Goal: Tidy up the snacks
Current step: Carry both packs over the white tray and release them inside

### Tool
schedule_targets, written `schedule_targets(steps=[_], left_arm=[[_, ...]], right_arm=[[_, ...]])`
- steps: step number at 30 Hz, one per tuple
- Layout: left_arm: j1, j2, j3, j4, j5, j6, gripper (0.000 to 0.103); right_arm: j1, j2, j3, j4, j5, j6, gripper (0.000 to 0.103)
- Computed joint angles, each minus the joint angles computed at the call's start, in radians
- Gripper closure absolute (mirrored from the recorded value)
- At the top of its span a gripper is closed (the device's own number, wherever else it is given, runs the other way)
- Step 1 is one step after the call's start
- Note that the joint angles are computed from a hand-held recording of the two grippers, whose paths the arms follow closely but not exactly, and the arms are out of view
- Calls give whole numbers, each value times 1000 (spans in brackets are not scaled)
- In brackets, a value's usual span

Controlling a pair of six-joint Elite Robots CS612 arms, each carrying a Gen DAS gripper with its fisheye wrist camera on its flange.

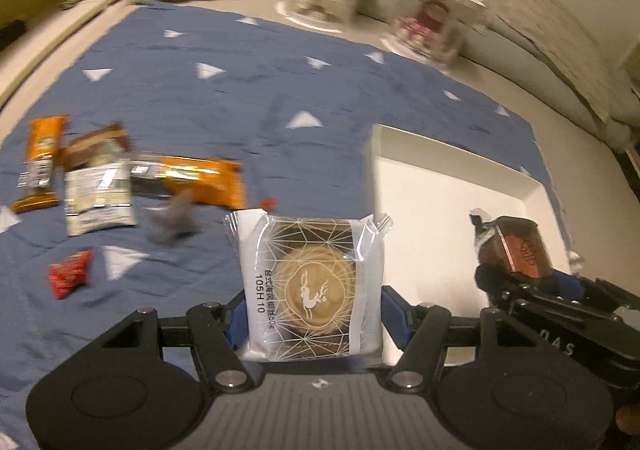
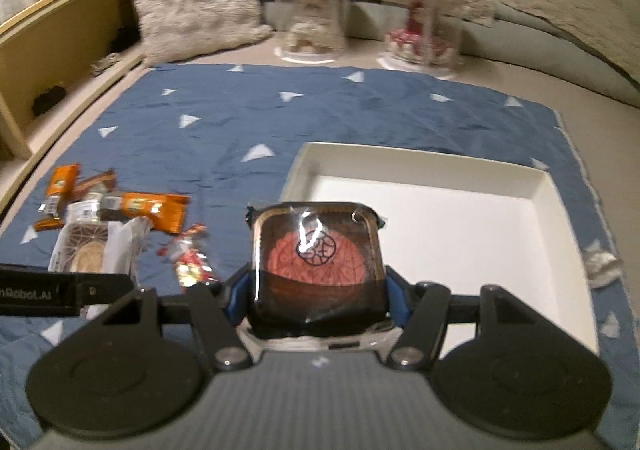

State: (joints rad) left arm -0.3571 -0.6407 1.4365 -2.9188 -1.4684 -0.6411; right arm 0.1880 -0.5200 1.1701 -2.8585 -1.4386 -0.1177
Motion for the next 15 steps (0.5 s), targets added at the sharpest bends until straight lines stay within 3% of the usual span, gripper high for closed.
schedule_targets(steps=[15], left_arm=[[-65, 107, -201, 111, -101, 43, 37]], right_arm=[[-85, -39, 93, -28, -74, 58, 33]])
